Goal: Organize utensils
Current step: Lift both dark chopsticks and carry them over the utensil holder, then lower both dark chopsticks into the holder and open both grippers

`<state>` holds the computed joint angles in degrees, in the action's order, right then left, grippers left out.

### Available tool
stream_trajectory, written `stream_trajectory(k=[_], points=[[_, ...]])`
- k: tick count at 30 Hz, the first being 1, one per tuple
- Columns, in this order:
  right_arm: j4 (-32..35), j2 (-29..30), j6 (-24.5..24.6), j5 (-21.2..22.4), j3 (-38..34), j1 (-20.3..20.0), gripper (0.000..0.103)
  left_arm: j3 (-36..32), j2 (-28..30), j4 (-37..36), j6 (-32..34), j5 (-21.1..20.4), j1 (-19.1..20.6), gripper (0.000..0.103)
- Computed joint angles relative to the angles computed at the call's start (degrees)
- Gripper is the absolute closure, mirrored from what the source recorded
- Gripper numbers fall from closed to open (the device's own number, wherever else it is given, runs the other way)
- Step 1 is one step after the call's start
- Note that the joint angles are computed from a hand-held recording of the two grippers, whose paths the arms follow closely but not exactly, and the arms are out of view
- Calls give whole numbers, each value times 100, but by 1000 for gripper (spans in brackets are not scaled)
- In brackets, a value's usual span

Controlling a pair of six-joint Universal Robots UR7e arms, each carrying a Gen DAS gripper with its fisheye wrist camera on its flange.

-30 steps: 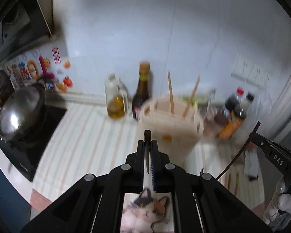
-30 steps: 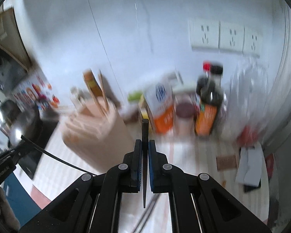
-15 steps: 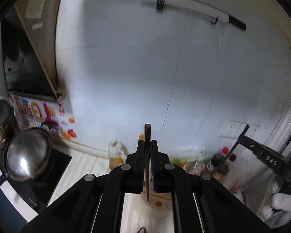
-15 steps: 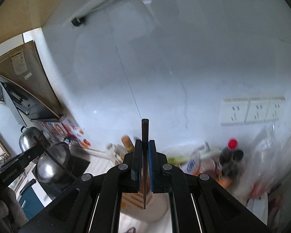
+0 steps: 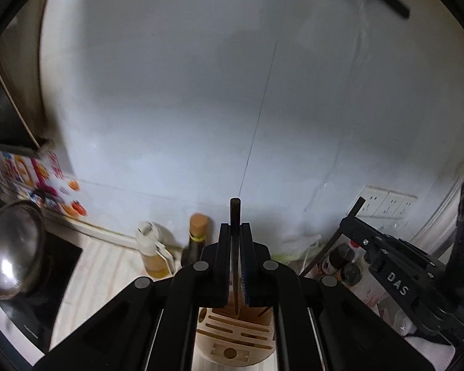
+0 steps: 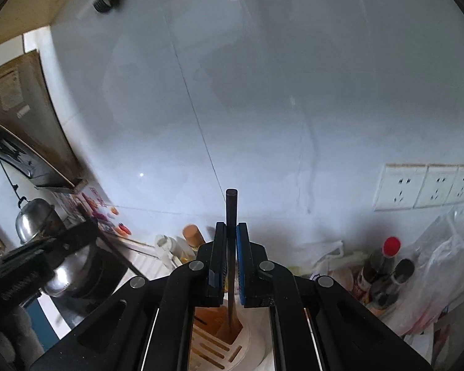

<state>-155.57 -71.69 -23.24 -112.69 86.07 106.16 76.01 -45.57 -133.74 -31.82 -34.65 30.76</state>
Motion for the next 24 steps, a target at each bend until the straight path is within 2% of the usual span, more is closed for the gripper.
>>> stream_trajectory(k=[6, 9, 16, 19, 21, 22, 23, 24], points=[[128, 77, 62, 97, 27, -229, 97, -67, 172, 30, -105, -267, 250, 100], [212, 80, 128, 138, 76, -348, 97, -52, 197, 29, -237, -612, 380, 100], [466, 125, 249, 212, 73, -515, 97, -48, 253, 139, -345, -968, 484, 103], [784, 201, 251, 209, -46, -535, 96, -91, 264, 270, -333, -1026, 481, 102], [1181, 263, 325, 200, -186, -544, 96, -122, 241, 466, -521, -987, 440, 98], [1468, 278, 403, 257, -274, -570, 91, -136, 203, 613, -671, -976, 418, 97], [1633, 263, 485, 333, -309, -595, 74, -125, 153, 697, -765, -951, 394, 96], [1690, 235, 535, 394, -299, -604, 64, -97, 108, 745, -789, -846, 366, 91]])
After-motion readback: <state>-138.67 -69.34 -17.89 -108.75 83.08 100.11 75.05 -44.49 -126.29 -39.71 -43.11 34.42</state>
